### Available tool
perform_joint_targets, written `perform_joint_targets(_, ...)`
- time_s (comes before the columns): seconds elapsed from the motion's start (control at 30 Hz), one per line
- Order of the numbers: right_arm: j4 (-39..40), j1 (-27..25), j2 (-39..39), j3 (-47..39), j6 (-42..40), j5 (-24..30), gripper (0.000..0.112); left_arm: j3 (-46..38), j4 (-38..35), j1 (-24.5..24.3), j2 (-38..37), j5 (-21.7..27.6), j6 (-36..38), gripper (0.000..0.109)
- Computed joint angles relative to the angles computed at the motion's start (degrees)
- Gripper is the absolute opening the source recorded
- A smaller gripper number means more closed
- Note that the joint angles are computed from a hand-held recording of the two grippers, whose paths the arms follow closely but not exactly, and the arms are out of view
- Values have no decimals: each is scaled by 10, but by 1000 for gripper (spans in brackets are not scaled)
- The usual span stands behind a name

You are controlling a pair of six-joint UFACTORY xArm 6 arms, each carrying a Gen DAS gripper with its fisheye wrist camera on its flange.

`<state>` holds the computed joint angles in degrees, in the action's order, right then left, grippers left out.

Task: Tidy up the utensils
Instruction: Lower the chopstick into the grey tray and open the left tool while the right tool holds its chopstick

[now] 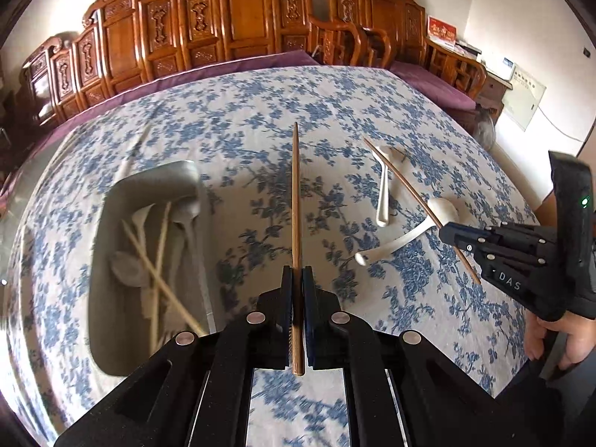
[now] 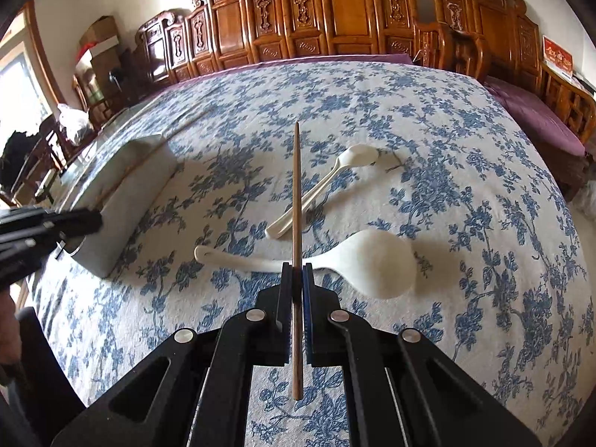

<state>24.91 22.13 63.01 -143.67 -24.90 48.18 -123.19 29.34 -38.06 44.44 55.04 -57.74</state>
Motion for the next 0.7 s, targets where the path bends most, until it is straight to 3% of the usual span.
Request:
perform_joint_targets(0.27, -11, 8, -38, 69, -15, -24, 6, 157, 36, 11, -108, -37, -59, 4)
perform_joint_targets(0.7, -2, 23, -73, 111, -35, -48, 6, 299, 50, 39, -200, -59, -104, 4)
